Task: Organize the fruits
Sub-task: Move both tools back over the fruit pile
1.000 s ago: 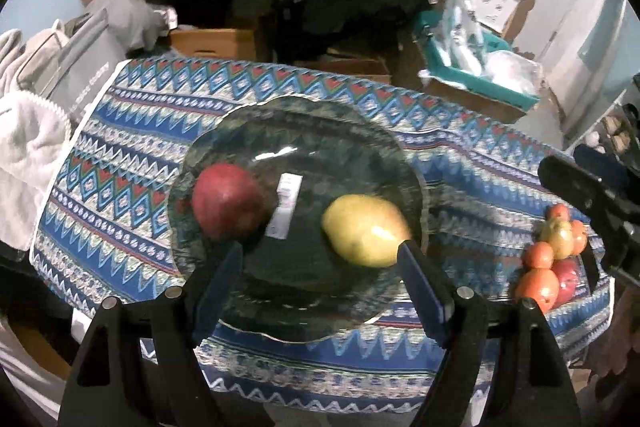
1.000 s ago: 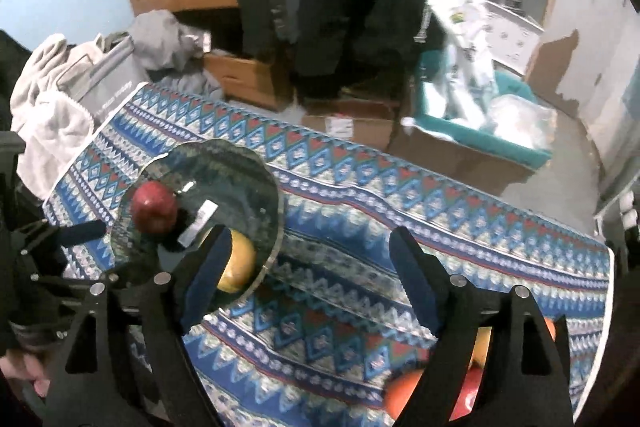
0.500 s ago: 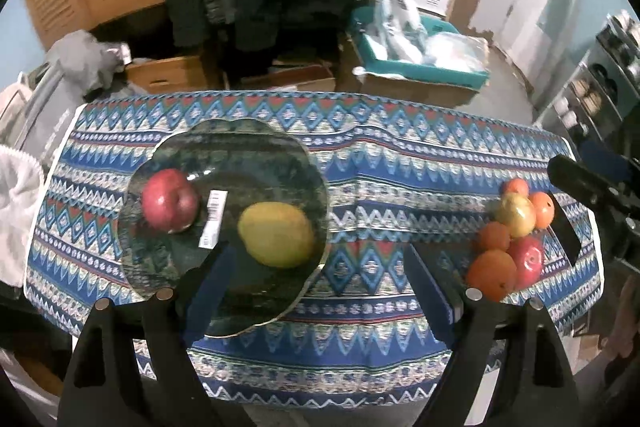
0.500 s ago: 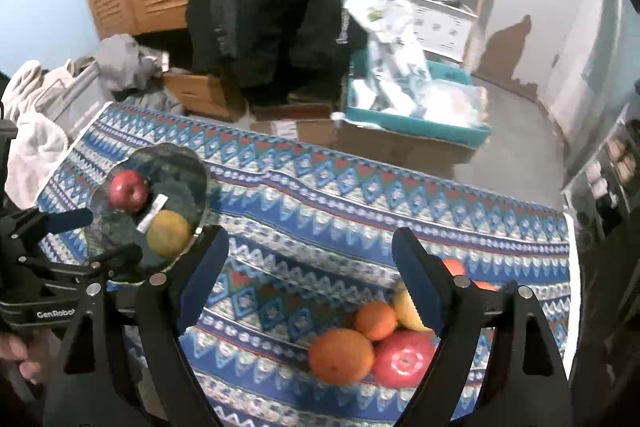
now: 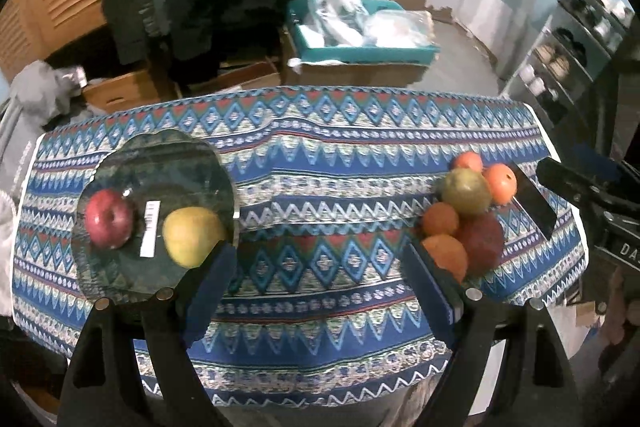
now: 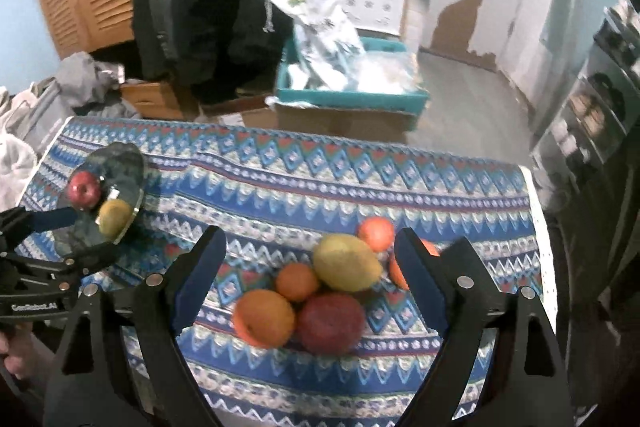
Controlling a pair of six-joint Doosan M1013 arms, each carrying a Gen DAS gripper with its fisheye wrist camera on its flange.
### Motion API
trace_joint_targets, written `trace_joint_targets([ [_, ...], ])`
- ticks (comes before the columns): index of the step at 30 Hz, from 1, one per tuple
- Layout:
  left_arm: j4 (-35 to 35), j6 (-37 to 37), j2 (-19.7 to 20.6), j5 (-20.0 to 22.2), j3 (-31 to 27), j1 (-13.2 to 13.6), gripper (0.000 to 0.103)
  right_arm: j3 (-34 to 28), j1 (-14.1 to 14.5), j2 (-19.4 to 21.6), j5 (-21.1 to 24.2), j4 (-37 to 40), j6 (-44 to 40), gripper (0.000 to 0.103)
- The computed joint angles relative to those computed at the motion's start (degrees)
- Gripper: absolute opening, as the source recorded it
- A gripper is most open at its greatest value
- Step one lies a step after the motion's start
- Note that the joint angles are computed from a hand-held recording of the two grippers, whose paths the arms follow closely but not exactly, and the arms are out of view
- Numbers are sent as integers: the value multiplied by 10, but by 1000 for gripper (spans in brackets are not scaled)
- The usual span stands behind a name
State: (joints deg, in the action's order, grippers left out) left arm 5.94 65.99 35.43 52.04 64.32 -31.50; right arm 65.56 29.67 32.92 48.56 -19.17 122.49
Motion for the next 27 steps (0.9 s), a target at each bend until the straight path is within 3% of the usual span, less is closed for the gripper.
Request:
trace_joint_targets([
  [16, -9, 47, 34, 35, -40, -28, 87, 78, -22, -34, 4, 5, 42, 86],
  [27, -12, 81, 65, 61, -64, -45, 87, 94, -34, -24, 31, 36, 28, 86],
])
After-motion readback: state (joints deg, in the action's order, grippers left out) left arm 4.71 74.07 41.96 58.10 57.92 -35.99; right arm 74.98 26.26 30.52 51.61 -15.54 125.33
